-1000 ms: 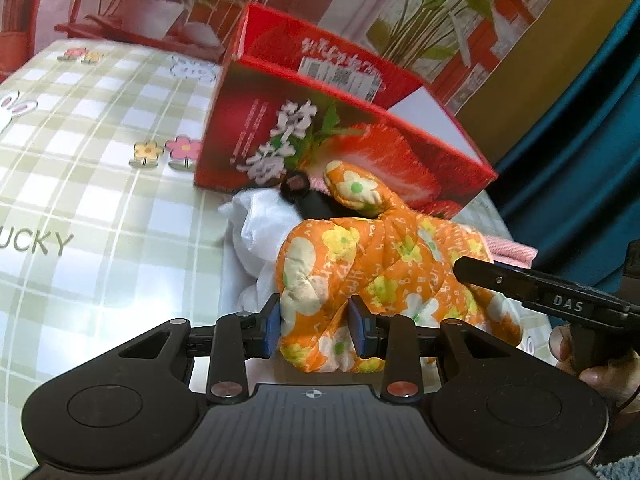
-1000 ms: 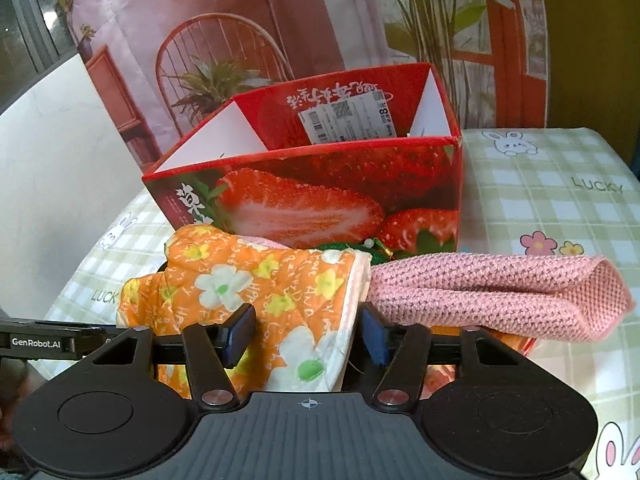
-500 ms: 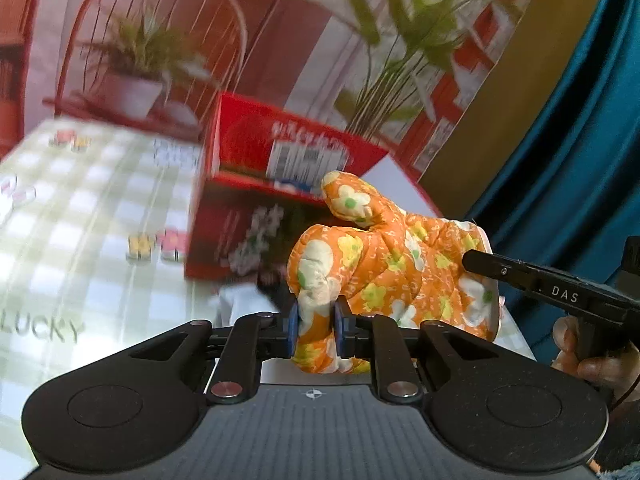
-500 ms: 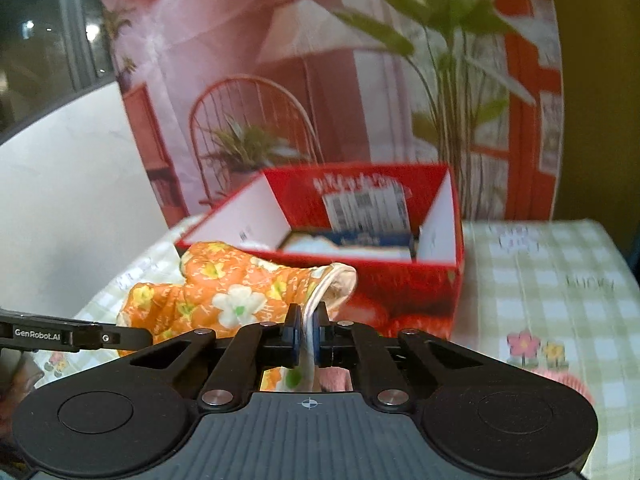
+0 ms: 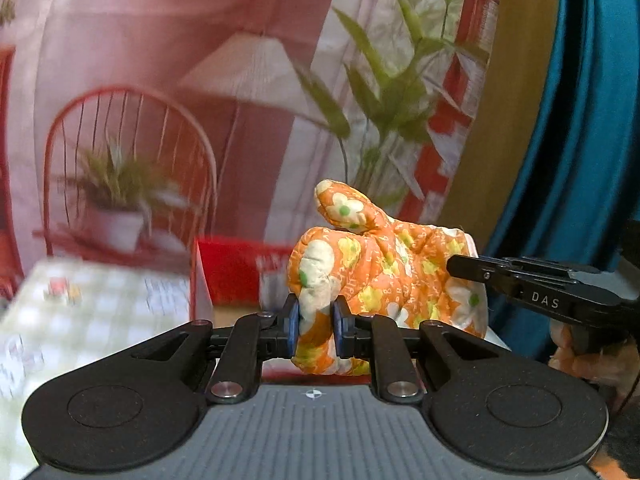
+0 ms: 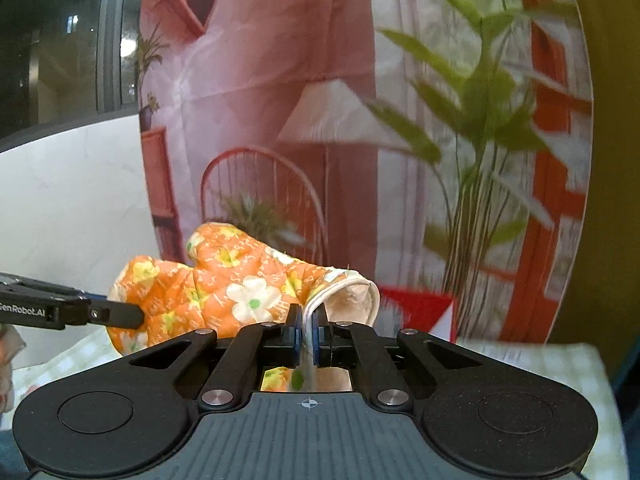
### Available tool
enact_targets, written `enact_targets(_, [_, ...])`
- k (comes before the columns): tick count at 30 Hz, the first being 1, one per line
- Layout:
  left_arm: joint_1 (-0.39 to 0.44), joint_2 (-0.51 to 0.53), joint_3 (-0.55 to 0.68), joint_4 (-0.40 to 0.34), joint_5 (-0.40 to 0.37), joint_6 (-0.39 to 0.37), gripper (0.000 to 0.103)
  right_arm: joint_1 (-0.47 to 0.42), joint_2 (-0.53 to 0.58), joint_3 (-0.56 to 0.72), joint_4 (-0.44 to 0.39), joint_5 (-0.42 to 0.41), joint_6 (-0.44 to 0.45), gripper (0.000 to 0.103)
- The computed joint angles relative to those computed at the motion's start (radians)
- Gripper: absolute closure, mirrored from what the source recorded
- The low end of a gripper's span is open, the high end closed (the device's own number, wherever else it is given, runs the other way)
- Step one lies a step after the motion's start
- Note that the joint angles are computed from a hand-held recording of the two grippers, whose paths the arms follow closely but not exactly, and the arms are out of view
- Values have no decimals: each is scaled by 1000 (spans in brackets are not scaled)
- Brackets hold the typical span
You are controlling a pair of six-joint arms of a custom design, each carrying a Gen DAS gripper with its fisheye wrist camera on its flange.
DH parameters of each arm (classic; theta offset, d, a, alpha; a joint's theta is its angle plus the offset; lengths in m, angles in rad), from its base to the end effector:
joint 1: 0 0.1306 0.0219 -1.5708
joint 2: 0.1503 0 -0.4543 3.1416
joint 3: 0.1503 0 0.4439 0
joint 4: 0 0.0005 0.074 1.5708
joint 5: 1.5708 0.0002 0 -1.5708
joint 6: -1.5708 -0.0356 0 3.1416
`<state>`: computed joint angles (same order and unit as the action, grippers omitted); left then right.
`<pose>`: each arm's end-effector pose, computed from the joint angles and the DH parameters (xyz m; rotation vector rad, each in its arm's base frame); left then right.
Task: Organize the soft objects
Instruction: 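Close the left gripper on the orange floral oven mitt and lift it, then lower the mitt into the red box and open the left gripper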
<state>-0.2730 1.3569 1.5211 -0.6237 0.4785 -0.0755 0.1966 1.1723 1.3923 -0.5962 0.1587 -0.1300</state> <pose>0.5015 -0.1580 0.6095 0.6466 1.9217 -0.6093 0.4376 0.0809 0.6276 0.0403 1.9421 0.0623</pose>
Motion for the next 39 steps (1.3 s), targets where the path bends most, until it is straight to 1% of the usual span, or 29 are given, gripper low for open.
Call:
enact_targets(2, [-25,23,22,37,-68,-31,85,-7,26,18,36,36,36,98])
enact_targets(4, [-41,52,52,60,-109,-26,85,-12,54,32,70,63,67,98])
enact_targets(6, [-51,85,90,47,-127,-17,85,-17,80,42,89,78,80,98])
enact_targets(8, [-62,127,142,8,-143,-25,85,-25,113,58,95,87,99,98])
enact_targets(10, [-62,162,184,-44,-134,-43,85,-34,141,74,89,91,109,98])
enact_targets(11, [-63,186,212,-84,-124,-40,85,-40,157,84,81,88,106,98])
enact_targets(14, [-62,276,321,-264,-85,-44,85,-62,205,119,28,67,75,98])
enact_targets(15, [-63,303,351,-319,-82,-56,85,-67,220,130,6,56,66,98])
enact_targets(16, [-64,327,374,-361,-89,-63,85,-72,241,150,-35,40,62,98])
enact_targets(18, [-64,362,407,-421,-93,-63,85,-75,278,184,-115,23,56,98])
enact_targets(20, [-61,390,430,-478,-82,-62,85,-80,311,213,-186,0,24,98])
enact_targets(24, [-68,424,460,-547,-94,-108,85,-100,345,230,-276,-78,-67,98])
enact_targets(26, [-71,436,471,-569,-94,-121,85,-108,357,233,-304,-110,-88,98])
enact_targets(29, [-74,444,471,-585,-94,-155,85,-114,370,234,-326,-135,-113,98])
enact_targets(35, [-80,458,485,-591,-107,-161,85,-116,381,239,-346,-146,-127,98])
enact_targets(37, [-76,450,478,-580,-115,-164,83,-112,384,246,-351,-130,-119,98])
enact_targets(38, [-79,446,474,-570,-122,-162,79,-111,386,254,-361,-110,-109,95])
enact_targets(39, [-79,439,468,-562,-129,-163,70,-106,387,259,-364,-83,-97,88])
